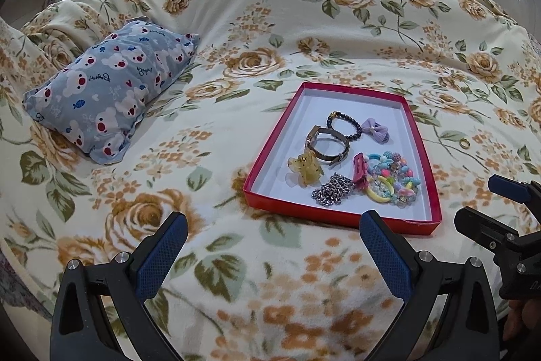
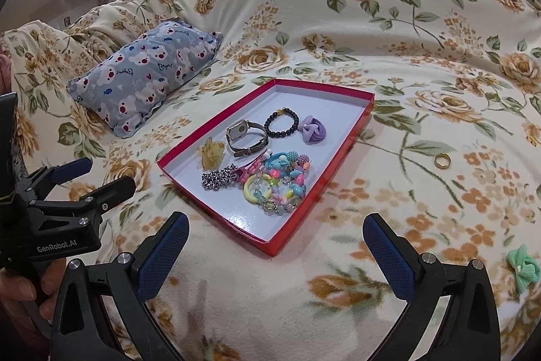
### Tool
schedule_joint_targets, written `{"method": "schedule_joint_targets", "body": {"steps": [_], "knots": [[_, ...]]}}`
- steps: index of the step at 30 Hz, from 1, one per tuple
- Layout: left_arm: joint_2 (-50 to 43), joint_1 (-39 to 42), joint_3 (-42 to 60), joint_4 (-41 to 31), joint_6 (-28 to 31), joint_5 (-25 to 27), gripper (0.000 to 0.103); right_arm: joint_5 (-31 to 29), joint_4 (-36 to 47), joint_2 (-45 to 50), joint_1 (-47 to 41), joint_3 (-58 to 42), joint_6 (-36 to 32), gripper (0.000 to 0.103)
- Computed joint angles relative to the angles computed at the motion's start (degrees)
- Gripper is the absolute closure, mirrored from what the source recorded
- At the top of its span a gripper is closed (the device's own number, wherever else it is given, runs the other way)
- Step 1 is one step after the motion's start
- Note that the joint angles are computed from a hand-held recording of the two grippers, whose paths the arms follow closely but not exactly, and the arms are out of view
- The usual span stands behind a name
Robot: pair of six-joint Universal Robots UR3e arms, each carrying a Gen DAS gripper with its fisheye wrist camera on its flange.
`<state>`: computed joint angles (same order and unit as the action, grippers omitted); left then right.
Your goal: Organize jewelry
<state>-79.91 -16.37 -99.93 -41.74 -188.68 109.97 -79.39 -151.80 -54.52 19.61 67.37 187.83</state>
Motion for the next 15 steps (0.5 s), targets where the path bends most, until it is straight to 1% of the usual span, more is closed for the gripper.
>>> {"method": "schedule_joint_targets", "body": {"steps": [8,15], "knots": [[0.1,0.4,0.0,0.0,0.0,-0.5,0.001,0.3,-0.2,0.1,-0.1,0.1,-0.1,0.000],[0.2,0.7,-0.3,0.3,0.1,-0.8,0.001,0.2,-2.3,-0.3,0.0,1.2,-0.1,0.000]]}}
